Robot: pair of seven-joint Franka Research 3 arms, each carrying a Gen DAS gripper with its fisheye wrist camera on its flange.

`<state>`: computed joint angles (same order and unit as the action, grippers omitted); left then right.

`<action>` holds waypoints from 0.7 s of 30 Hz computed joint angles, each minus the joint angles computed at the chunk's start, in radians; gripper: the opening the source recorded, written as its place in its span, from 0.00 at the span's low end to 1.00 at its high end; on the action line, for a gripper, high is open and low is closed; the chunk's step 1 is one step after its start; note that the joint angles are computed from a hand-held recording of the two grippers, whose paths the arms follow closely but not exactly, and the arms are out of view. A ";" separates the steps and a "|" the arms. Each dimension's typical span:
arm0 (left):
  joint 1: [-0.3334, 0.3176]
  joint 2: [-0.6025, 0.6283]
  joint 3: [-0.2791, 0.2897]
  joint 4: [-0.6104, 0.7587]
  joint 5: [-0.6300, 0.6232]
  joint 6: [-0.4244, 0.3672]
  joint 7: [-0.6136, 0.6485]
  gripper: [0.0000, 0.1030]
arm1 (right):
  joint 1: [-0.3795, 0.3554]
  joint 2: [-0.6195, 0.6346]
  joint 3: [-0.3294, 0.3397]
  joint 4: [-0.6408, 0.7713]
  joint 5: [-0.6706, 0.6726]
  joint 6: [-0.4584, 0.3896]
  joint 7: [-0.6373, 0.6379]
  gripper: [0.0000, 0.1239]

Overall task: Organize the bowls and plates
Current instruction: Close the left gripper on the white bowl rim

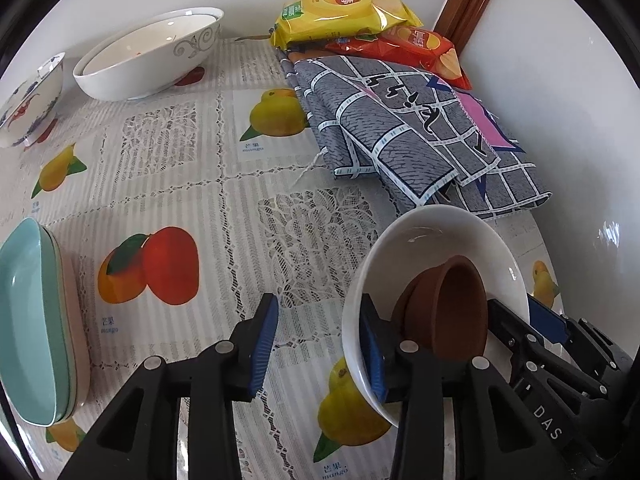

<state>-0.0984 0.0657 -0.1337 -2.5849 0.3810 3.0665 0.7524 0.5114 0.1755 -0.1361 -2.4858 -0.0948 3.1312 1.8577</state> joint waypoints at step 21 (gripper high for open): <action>-0.005 0.026 0.002 0.000 -0.060 0.025 0.038 0.41 | 0.078 0.030 -0.068 -0.005 0.092 0.059 -0.063 0.43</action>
